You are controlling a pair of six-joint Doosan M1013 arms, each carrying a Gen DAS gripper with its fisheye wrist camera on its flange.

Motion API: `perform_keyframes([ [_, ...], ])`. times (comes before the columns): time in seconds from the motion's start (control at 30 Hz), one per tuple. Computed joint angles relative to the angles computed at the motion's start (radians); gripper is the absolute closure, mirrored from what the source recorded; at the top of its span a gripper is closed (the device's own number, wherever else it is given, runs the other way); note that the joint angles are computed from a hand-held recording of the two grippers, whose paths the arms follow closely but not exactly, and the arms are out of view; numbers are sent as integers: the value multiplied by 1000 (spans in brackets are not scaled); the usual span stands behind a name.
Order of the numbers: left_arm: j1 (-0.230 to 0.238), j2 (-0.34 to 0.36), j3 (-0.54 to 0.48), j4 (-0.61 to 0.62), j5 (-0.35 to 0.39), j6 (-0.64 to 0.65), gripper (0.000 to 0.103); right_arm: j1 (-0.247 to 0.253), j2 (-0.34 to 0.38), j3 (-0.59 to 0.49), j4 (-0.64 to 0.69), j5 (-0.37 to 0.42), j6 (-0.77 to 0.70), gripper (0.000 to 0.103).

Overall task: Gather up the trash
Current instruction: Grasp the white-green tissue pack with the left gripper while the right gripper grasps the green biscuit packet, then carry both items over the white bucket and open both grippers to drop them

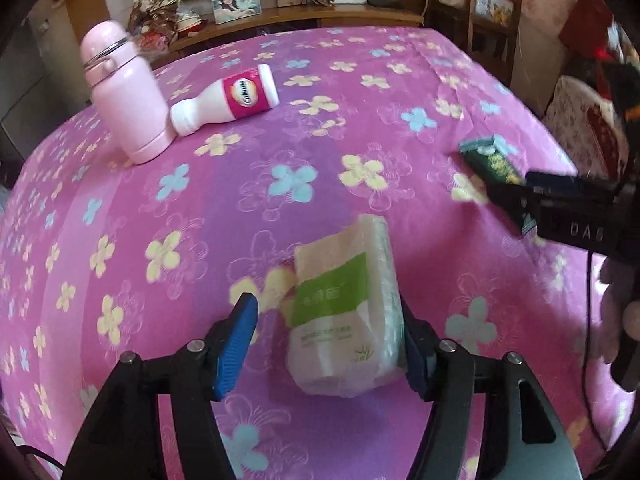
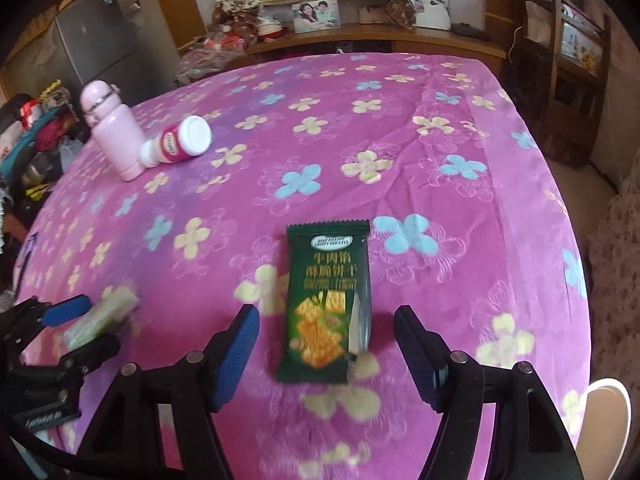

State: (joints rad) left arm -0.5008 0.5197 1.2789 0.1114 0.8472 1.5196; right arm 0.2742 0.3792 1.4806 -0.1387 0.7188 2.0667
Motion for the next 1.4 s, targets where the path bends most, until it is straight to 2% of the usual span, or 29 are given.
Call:
perform_keyframes([
  [0.1,-1,0,4,19,-17,-20,36,10,5,-1,-80,4,67,30],
  [0.13,4,0,5,-8,-20,-7,43,12,4,3,-91,-4,74,31],
  [0.2,20,-3,7,-97,-22,42,58,18,0,9,-131,0,94,48],
  [0.23,19,-5,10,-93,-22,42,62,22,-3,12,-151,5,96,66],
  [0.33,21,-22,29,-126,-32,75,67,11,-28,40,-83,-19,54,71],
  [0.47,12,-54,64,-152,-65,93,68,4,-84,105,-28,-72,51,71],
  [0.77,-44,-98,103,-213,-100,148,68,25,-217,237,-96,-122,178,71],
  [1.0,-98,-112,119,-226,-105,168,68,38,-309,324,-217,-111,334,71],
  [1.4,-179,-121,119,-262,-119,235,68,46,-442,441,-389,-40,548,71],
])
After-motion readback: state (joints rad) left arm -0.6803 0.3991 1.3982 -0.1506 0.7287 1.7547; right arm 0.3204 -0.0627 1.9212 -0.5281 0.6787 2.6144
